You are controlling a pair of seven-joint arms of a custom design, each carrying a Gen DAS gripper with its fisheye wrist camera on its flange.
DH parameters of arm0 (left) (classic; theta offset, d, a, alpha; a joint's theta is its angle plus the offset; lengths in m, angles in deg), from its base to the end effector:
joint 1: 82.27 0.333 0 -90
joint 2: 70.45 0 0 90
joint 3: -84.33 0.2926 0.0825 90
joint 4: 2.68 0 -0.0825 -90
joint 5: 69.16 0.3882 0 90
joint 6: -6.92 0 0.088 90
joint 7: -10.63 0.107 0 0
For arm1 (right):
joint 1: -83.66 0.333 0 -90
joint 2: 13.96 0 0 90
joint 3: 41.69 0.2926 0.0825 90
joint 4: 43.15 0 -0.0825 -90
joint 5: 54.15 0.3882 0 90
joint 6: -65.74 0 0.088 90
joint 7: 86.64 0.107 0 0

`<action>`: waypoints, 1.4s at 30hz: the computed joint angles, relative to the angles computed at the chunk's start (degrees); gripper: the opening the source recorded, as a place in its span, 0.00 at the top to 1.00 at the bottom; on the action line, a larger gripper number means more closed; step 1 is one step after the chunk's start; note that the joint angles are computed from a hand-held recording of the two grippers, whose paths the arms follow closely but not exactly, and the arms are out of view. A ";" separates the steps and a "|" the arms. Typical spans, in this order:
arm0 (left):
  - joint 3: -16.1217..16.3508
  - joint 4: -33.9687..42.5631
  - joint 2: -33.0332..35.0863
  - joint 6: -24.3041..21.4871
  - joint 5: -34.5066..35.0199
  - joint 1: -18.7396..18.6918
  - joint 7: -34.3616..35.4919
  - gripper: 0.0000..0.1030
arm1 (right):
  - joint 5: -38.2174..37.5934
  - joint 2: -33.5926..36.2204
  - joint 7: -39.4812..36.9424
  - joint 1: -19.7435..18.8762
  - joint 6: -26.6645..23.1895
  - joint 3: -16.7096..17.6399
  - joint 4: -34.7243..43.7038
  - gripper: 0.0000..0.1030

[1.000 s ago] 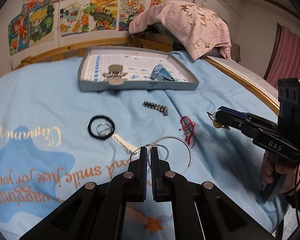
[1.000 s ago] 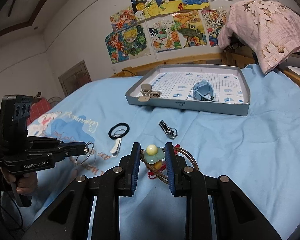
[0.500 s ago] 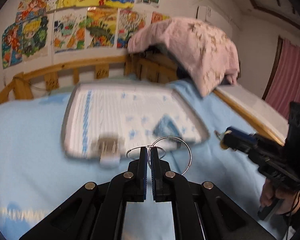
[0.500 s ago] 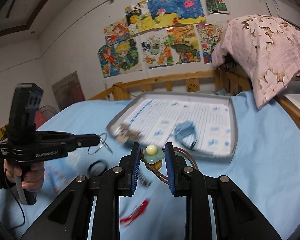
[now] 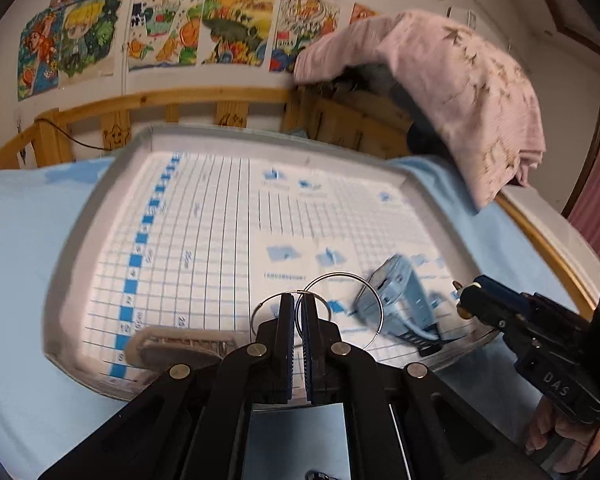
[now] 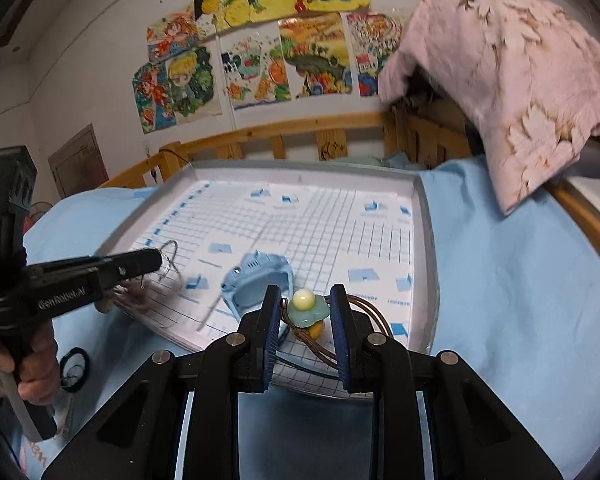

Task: Organize jewelry
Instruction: 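Lower the silver rings into the tray with the left tool while the right tool drops the red cord there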

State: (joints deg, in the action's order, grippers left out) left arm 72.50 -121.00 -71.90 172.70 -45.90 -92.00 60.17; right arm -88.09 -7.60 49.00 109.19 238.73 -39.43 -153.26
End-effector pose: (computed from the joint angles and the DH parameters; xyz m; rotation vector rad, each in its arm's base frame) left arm 0.5445 -0.2412 0.5170 -1.7489 1.7877 -0.9994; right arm 0.5392 0.3299 0.5188 -1.7208 1.3545 -0.5762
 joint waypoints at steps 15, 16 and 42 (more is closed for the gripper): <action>-0.54 -3.12 -2.60 2.55 2.81 0.53 -2.99 0.73 | 1.20 -1.13 3.38 1.31 1.67 -2.31 -2.12 0.61; -0.84 -3.96 -3.54 3.62 4.11 1.06 -4.88 0.68 | -2.64 -1.84 7.23 1.53 1.90 -2.90 -2.49 0.61; -13.51 -36.47 -53.31 4.97 19.36 12.34 -31.45 0.00 | -60.86 -33.99 65.64 -5.27 -4.38 12.18 -21.71 0.10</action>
